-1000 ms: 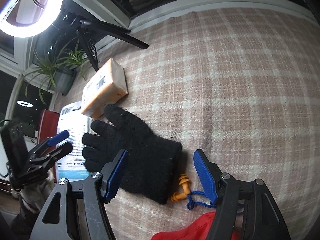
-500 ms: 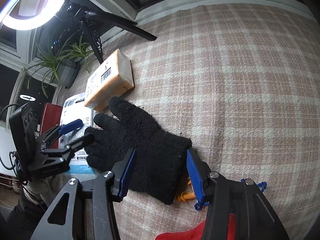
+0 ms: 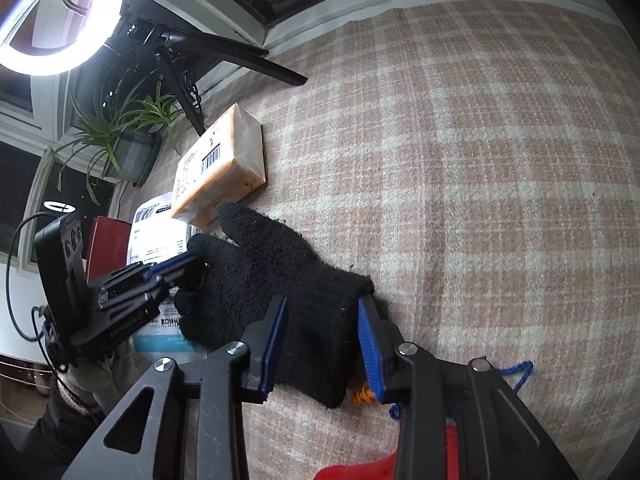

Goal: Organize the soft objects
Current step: 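Lower the right gripper to the black glove's cuff and close, then close the left gripper on the glove fingers while the right gripper holds the cuff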

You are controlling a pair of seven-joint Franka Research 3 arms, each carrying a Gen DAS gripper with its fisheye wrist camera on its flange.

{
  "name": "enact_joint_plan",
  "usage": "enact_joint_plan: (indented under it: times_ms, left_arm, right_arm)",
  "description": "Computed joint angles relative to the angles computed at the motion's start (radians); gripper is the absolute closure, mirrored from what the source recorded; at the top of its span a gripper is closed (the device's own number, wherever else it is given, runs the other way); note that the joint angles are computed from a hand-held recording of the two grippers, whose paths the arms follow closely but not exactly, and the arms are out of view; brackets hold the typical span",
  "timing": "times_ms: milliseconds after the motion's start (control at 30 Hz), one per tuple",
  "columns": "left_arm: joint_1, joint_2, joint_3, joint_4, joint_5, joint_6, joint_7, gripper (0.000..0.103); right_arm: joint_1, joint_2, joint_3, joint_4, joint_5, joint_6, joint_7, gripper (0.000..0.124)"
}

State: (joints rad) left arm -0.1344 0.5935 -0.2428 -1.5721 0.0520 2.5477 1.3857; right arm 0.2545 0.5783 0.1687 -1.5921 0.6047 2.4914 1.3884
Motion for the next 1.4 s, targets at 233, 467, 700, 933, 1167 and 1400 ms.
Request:
enact_joint_plan:
  times_ms: [233, 467, 700, 933, 1167, 1400]
  left_arm:
    - [0.001, -0.025, -0.021, -0.039, -0.004, 0.055, 0.045, 0.100]
    - [0.027, -0.058, -0.045, -0.087, -0.053, 0.109, 0.069, 0.102]
    - [0.025, -0.098, -0.026, -0.130, -0.049, 0.148, 0.066, 0.102]
    - [-0.003, -0.014, 0.006, -0.010, -0.016, -0.005, 0.026, 0.041]
    - [-0.030, 0.012, 0.017, 0.021, 0.043, -0.031, 0.016, 0.041]
    - [-0.032, 0.041, -0.003, 0.046, 0.052, -0.054, 0.060, 0.066]
  right_arm:
    - [0.037, 0.007, -0.010, -0.003, -0.038, 0.024, 0.026, 0.115]
    - [0.050, -0.044, 0.001, -0.046, -0.056, 0.087, 0.006, 0.117]
    - [0.079, -0.071, -0.013, -0.062, -0.099, 0.110, 0.010, 0.118]
    - [0.071, -0.061, -0.006, -0.061, -0.098, 0.115, 0.016, 0.118]
    - [0.061, -0.054, -0.005, -0.061, -0.085, 0.116, 0.019, 0.118]
    - [0.065, -0.044, -0.012, -0.052, -0.099, 0.106, 0.029, 0.118]
